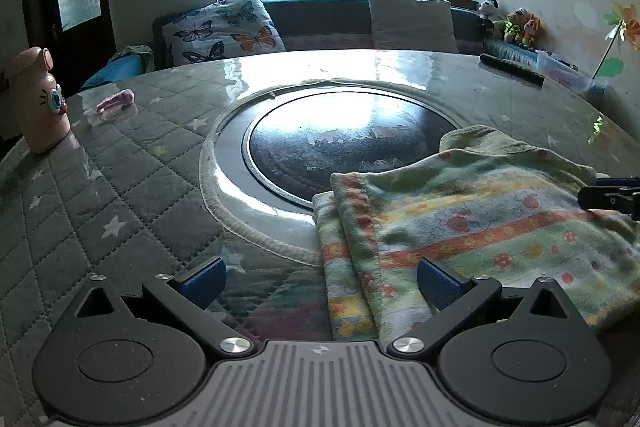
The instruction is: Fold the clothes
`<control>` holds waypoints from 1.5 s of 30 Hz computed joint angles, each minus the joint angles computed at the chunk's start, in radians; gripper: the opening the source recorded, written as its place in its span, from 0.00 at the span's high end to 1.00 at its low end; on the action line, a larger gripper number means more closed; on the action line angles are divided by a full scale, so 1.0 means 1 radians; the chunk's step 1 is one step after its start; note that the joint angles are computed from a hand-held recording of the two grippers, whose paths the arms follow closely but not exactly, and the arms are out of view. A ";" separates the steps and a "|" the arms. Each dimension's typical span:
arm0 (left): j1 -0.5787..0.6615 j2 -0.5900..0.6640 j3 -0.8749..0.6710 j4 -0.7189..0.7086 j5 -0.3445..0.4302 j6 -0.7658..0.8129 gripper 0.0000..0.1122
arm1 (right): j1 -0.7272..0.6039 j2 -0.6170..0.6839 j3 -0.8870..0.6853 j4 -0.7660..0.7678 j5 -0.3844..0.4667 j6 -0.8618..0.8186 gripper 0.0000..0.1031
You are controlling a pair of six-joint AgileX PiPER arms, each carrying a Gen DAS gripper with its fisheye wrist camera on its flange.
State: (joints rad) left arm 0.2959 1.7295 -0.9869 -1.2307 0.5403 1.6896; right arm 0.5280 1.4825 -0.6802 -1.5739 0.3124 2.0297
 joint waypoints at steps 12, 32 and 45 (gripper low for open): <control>0.061 0.005 -0.042 0.105 0.168 -0.098 0.44 | 0.164 -0.043 -0.047 0.174 0.059 -0.291 0.50; 0.130 0.041 -0.186 0.192 0.301 -0.308 0.32 | 0.385 0.265 -0.414 0.643 -0.041 -1.066 0.52; 0.123 0.142 -0.313 0.277 0.453 -0.580 0.33 | 0.385 0.228 -0.391 0.498 -0.037 -0.839 0.91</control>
State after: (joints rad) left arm 0.4194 1.8718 -1.2995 -0.9536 0.9932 1.1092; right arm 0.9125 1.7109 -1.0716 -1.0763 0.2757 1.1909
